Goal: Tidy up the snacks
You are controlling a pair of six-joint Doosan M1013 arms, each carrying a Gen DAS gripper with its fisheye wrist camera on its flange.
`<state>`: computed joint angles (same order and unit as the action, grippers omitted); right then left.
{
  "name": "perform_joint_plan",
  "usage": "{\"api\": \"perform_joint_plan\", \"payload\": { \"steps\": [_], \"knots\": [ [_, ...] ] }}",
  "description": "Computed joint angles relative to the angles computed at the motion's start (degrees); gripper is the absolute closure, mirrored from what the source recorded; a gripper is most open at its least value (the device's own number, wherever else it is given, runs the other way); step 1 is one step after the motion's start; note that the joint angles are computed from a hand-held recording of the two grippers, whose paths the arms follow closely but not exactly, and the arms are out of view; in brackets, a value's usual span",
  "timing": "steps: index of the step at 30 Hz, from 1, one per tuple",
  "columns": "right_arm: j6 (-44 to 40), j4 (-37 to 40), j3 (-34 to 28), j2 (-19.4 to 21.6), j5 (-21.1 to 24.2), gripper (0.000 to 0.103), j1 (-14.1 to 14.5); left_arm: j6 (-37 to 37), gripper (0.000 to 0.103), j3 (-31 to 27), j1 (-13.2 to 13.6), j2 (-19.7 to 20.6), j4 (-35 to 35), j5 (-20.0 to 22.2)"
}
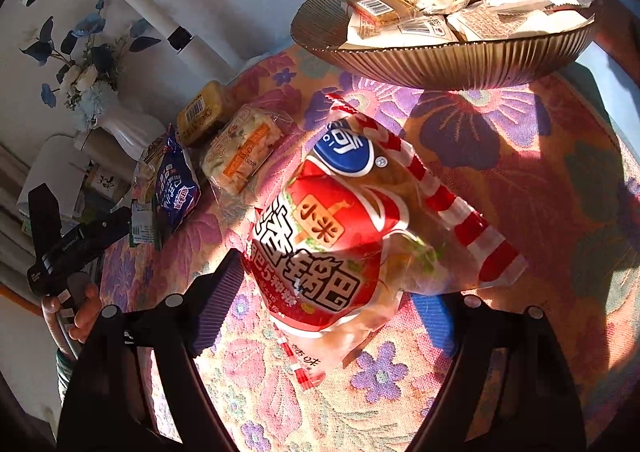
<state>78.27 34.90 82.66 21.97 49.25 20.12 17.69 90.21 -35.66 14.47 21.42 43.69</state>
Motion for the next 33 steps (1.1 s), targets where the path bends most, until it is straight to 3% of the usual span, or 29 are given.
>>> {"api": "perform_joint_plan", "payload": {
  "steps": [2,4,6,9,13,15,17,20,23,26,28,31,33],
  "knots": [
    [-1.00,0.54,-0.06,0.00,0.84,0.021,-0.35,4.40,0.032,1.37,0.89,0.08,-8.02,-4.54],
    [-2.63,1.05,-0.07,0.00,1.51,0.021,-0.55,8.09,0.032,2.48,0.23,-0.48,-12.21,-7.53],
    [-4.60,1.50,-0.02,-0.03,2.08,0.021,-0.76,16.32,0.032,3.53,-0.79,-1.34,-19.66,-10.49],
    [-7.54,2.93,-0.38,0.32,4.05,0.020,-1.30,26.23,0.030,3.11,-2.96,-1.57,-27.50,-11.23],
    [-8.71,3.36,-1.21,0.44,6.92,0.018,-2.22,20.16,0.023,0.08,-7.40,-1.75,-11.44,-5.23],
    [-8.53,3.39,-0.89,-0.18,6.52,0.013,-2.62,11.90,0.008,-1.19,-8.50,-1.59,0.79,-0.64],
    [-8.66,5.74,-0.44,-0.57,7.08,0.007,-3.50,7.08,0.008,-2.61,-8.00,-0.52,7.18,4.47],
    [-6.01,9.97,-0.49,0.00,9.98,0.003,-5.02,5.54,0.008,-4.58,-5.39,2.23,8.01,11.74],
    [-3.25,13.12,-0.37,0.55,10.98,0.003,-5.80,10.12,0.008,-4.34,-2.12,4.18,0.23,9.77],
    [0.71,16.18,0.25,1.42,10.64,0.003,-5.62,8.65,0.007,-4.09,-2.89,5.09,4.55,8.59],
    [3.18,13.35,1.10,0.38,5.61,0.003,-4.38,6.77,0.008,-4.36,-3.62,5.54,7.05,9.88],
    [9.20,4.54,0.31,-0.04,1.48,0.003,-1.78,6.09,0.024,-4.67,-4.73,5.82,9.87,11.67],
    [13.71,-2.22,-0.17,-0.12,-1.19,0.003,0.00,4.75,0.042,-4.59,-5.26,5.77,11.63,12.07]
  ]
}}
